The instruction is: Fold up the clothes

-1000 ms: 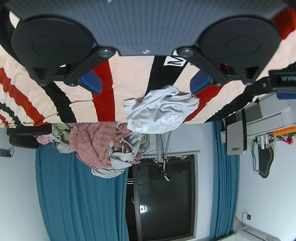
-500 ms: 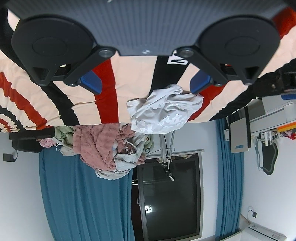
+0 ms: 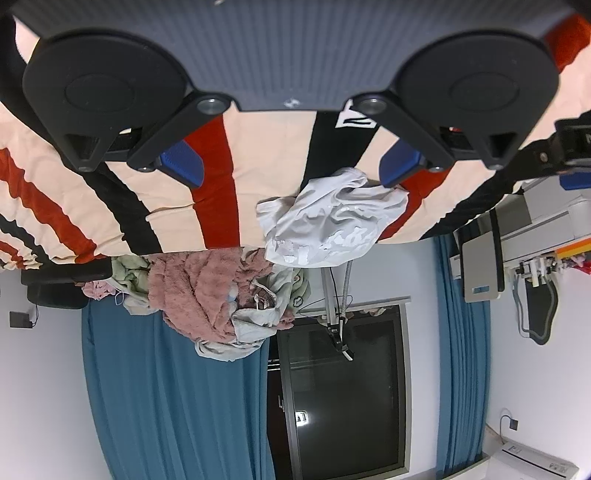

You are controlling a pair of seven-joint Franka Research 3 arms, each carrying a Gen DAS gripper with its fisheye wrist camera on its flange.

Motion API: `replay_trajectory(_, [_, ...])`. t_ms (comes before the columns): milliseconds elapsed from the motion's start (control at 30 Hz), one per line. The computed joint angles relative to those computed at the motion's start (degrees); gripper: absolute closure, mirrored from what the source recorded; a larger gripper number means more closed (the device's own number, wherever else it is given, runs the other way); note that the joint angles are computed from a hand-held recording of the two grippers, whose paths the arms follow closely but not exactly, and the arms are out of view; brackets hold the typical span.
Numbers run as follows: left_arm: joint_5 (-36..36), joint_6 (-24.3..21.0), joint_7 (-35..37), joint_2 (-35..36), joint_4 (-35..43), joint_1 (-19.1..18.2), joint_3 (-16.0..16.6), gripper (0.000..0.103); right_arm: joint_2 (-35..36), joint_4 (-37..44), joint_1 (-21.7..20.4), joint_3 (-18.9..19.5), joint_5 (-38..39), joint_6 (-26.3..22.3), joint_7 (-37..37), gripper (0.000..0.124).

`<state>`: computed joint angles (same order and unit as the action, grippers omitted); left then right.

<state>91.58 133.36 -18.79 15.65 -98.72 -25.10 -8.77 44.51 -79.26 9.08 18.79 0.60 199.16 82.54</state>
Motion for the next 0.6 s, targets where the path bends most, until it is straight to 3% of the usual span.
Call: replay_trajectory(600, [-1.76,0.83,0.69,0.75,0.79,0.03,0.20,0.000,-1.30,-0.61,0.19,-0.59,2.13,-0.61,1.14,0.021])
